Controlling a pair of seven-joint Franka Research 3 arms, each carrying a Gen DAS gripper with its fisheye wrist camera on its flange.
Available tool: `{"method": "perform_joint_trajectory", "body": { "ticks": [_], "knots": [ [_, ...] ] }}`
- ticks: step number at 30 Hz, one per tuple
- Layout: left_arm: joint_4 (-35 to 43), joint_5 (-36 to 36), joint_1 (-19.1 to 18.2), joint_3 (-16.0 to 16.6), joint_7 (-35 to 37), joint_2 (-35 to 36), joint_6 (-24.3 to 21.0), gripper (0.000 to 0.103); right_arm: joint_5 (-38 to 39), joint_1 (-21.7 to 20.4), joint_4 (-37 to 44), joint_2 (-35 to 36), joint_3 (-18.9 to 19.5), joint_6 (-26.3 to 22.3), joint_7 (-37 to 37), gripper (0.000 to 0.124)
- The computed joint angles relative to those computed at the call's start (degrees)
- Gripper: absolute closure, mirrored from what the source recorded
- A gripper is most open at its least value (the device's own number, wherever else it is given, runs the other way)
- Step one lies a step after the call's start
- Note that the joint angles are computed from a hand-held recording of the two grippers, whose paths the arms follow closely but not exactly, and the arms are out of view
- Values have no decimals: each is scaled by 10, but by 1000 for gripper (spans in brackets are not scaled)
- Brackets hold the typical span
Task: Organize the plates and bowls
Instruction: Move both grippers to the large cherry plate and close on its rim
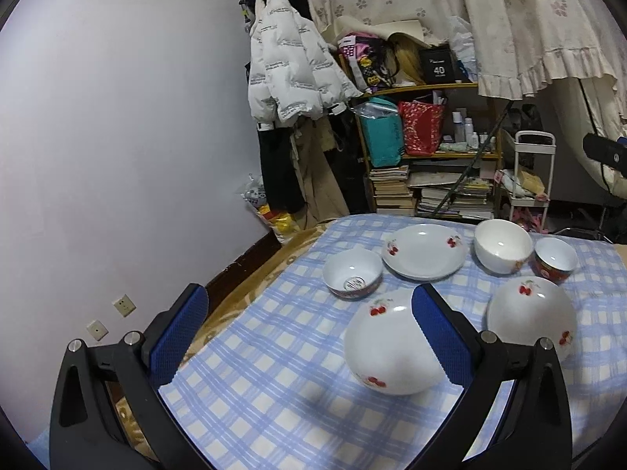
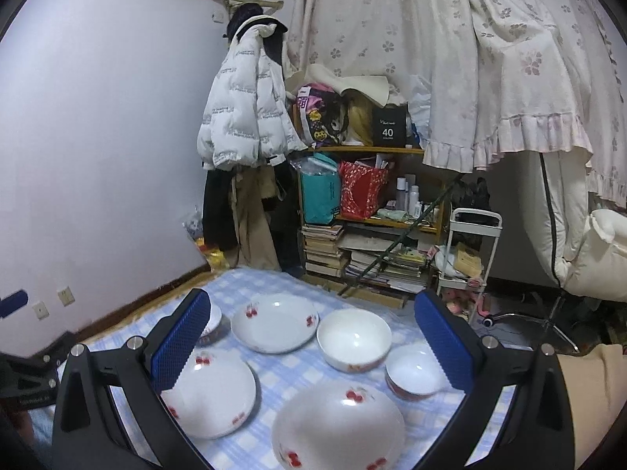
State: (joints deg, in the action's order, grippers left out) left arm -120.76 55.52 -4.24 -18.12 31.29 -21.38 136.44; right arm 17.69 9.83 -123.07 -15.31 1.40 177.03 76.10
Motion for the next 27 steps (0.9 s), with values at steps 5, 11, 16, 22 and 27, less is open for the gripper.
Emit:
{"method": "perform_joint_trajectory", "body": {
  "ticks": [5,11,16,22,27],
  "knots": [
    [39,1,5,10,19,34,-1,1,5,9,53,48,1,-3,3,21],
    [67,-5,6,29,23,79,16,1,0,15,101,99,5,-32,6,21],
    [77,-42,3,50,29,113,27,1,29,26,133,137,5,-70,-34,21],
    [84,-87,-1,68,67,152,37,1,-7,27,155,179,9,-93,-24,21],
    [97,-121,-6,79,101,188,37,1,-20,29,192,226,8,-128,-13,30]
  ]
}}
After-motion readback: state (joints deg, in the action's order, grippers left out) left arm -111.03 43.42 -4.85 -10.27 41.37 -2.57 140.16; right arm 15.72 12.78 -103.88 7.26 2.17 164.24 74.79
